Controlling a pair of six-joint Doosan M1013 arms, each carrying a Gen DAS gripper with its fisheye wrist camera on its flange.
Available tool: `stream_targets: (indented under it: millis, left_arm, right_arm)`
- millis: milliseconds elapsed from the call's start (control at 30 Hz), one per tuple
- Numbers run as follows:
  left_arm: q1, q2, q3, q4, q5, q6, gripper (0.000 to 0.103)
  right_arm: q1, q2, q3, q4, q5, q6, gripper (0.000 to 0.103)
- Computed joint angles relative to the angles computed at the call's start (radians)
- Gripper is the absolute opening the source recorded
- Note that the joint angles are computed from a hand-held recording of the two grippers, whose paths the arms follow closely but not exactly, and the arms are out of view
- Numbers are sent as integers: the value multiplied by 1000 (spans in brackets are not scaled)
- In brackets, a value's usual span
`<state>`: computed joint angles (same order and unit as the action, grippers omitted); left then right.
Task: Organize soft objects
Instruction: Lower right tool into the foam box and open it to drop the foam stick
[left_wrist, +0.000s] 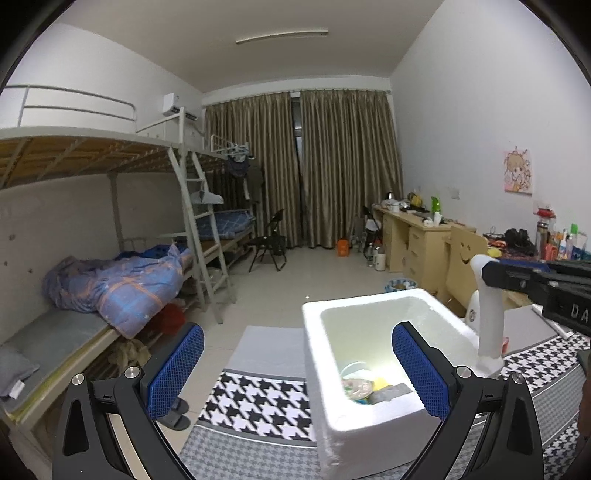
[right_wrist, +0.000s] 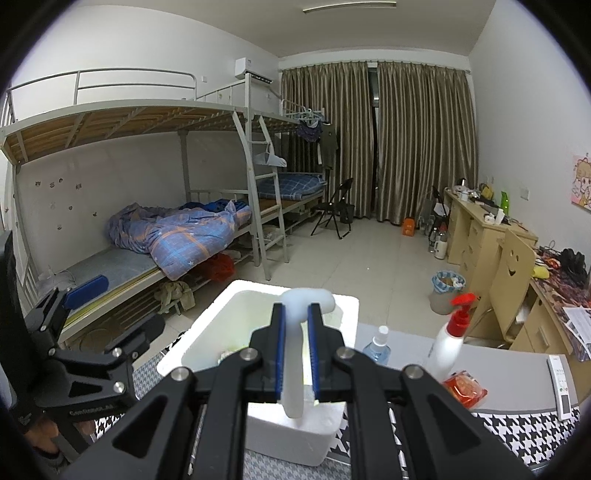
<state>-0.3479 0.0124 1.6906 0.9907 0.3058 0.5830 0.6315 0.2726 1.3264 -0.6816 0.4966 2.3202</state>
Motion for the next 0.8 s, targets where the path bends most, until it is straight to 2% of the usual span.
stream_targets:
  millis: [333,433,533,800]
  left_arm:
    - [10,-2,13,-7,32,-2,102]
    - [19,-3,18,-37,26,16,102]
    - [20,-6,21,-18,29,-4,102]
    - [21,-7,27,-17,36,-9,102]
  right_arm:
    - [1,31,-31,55,16,-54,15]
    - [2,39,-39,63,24,-67,15]
    - [4,45,-44,40,32,-56,16]
    - [0,54,-56,83,57,-106,16]
